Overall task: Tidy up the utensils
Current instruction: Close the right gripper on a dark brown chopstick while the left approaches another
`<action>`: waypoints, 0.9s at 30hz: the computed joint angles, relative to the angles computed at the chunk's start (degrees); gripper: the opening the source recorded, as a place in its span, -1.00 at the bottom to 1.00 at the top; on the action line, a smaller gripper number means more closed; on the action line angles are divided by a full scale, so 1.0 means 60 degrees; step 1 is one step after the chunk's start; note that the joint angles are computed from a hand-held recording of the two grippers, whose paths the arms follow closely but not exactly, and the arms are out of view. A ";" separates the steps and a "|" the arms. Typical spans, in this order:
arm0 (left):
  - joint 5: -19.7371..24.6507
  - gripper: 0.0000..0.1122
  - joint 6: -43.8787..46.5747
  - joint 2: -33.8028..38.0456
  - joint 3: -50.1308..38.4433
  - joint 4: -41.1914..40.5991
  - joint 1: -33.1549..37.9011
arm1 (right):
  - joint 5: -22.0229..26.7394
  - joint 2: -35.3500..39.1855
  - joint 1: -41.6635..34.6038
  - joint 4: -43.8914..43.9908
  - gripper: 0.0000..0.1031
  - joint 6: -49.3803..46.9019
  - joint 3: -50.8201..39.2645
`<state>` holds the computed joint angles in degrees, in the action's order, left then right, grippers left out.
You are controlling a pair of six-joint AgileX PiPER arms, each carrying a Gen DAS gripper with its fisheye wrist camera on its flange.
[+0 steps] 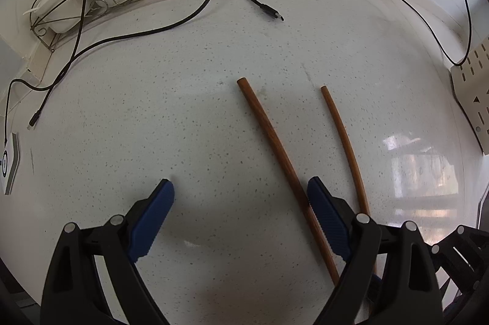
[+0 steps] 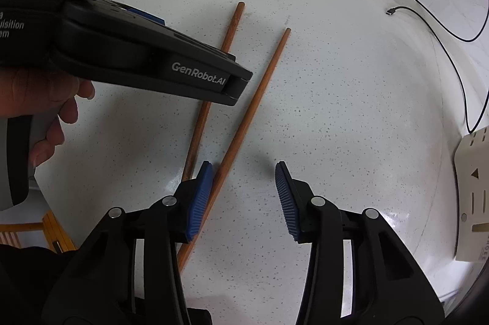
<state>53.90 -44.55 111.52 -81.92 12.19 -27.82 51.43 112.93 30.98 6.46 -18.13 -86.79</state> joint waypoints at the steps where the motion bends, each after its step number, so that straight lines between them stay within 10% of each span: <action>1: -0.0002 0.55 -0.0020 -0.0012 0.0010 0.0005 -0.0007 | 0.0071 0.0016 0.0077 -0.0168 -0.52 0.0037 -0.0001; 15: 0.0004 0.52 -0.0031 -0.0062 0.0078 -0.0002 0.0030 | 0.0040 -0.0264 -0.0064 -0.0112 -0.80 0.0112 0.0370; 21: 0.0175 -0.50 0.0683 -0.0165 -0.0193 -0.0524 0.0142 | 0.0219 -0.0130 -0.0348 -0.0057 -0.87 0.0179 0.0196; 27: -0.0133 -0.78 0.1852 -0.0350 0.0052 -0.1656 0.0506 | 0.0206 -0.0256 -0.1094 0.0096 -0.87 0.0197 0.0364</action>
<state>53.10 -33.44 109.42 -81.60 2.26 -24.79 52.67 111.39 24.42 7.03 -16.95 -84.61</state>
